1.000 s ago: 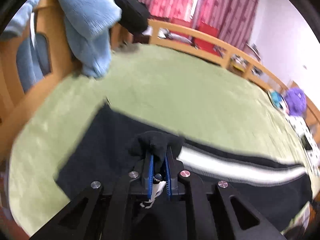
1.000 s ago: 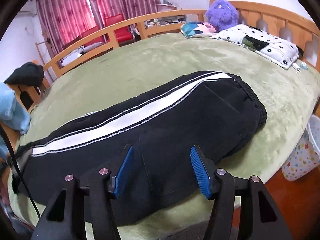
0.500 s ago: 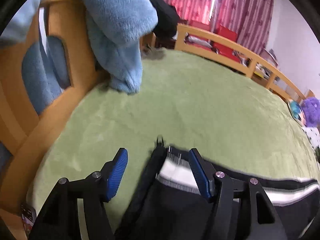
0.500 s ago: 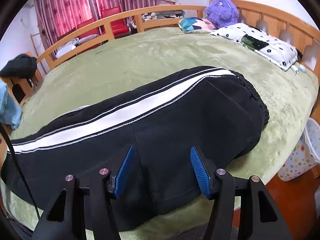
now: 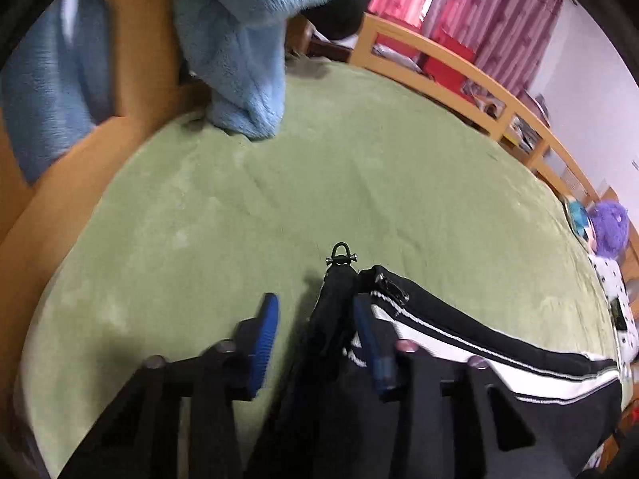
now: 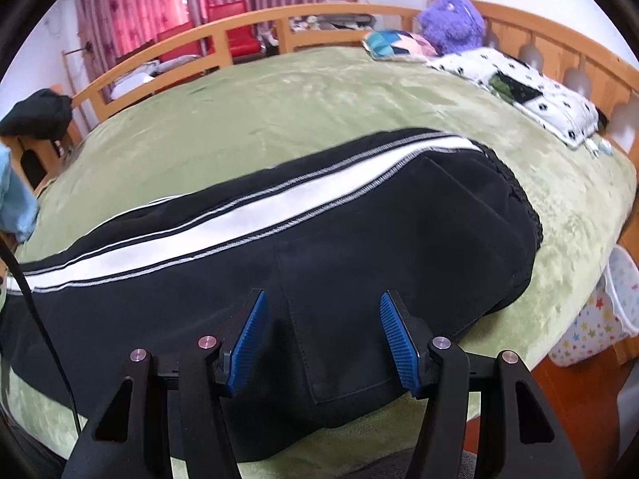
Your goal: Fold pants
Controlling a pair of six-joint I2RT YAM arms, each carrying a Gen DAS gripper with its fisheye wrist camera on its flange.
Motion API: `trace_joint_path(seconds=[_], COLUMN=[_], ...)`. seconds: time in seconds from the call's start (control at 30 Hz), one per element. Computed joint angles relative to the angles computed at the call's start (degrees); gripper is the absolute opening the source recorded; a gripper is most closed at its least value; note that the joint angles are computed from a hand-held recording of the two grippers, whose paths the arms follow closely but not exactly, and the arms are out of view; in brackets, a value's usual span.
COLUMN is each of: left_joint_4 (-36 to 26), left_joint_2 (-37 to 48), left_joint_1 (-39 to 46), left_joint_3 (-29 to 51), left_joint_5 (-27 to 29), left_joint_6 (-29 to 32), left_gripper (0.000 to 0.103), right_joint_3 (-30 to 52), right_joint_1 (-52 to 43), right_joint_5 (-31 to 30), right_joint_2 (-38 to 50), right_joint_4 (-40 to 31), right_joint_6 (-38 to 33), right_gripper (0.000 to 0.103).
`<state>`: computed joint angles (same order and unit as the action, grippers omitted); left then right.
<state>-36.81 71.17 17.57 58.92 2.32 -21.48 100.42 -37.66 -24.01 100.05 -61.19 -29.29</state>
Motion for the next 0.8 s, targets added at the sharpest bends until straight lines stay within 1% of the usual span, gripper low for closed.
trace_joint_path(seconds=[0.03,0.13,0.2,0.27,0.3,0.37,0.43,0.5,0.53,0.57,0.63,0.67,0.73,0.8], left_joint_4=[-0.3,-0.5,-0.3,-0.8,-0.6,-0.1,0.4,1.8,2.5,2.5,3.7,4.2,5.4,5.0], left_joint_2=[2.1,6.2,7.9,10.8,11.9,14.3,16.4,16.2,15.7,15.5,13.8,12.6,8.0,4.3], left_joint_1=[0.2,-0.6,-0.4,1.1,1.9,2.9,2.9,2.5,2.3,2.2,1.6,1.7,1.3,2.5], left_joint_3=[1.1,2.7,3.3,4.7,4.9,5.3,5.6,4.7,4.0,3.9,2.8,2.3,0.7,0.6], left_joint_5=[1.4,2.2,2.3,4.2,5.5,7.5,7.8,7.4,7.7,7.8,6.6,6.8,5.3,6.3], left_joint_6=[2.0,5.0,5.0,4.7,4.2,3.3,4.0,4.2,3.9,4.2,4.8,5.2,4.8,4.3], left_gripper=[0.015,0.015,0.015,0.015,0.017,0.018,0.018,0.018,0.014,0.013,0.005,0.005,0.005,0.005], right_joint_3=[0.5,1.2,0.8,-0.4,-0.9,-2.0,-2.6,-2.6,-2.7,-2.8,-3.3,-3.3,-3.4,-3.9], right_joint_1=[0.0,0.3,0.8,1.9,2.3,3.3,4.1,4.6,4.7,4.7,4.6,4.5,4.2,3.9], right_joint_5=[0.2,0.9,2.0,4.0,4.8,6.3,7.4,7.6,7.3,7.0,6.6,6.2,5.6,5.1], right_joint_2=[0.4,1.1,1.0,0.3,0.0,-0.5,-0.8,-0.6,-0.6,-0.7,-1.0,-1.0,-1.3,-1.7], right_joint_4=[-0.2,-0.4,0.2,1.4,1.8,2.7,3.1,2.7,2.6,2.6,2.8,2.7,2.6,3.0], right_joint_6=[0.6,2.0,2.9,3.3,3.3,2.9,2.6,2.2,2.0,2.0,2.2,2.4,2.6,2.6], right_gripper=[0.058,0.058,0.058,0.058,0.058,0.058,0.058,0.058,0.058,0.058,0.058,0.058,0.058,0.058])
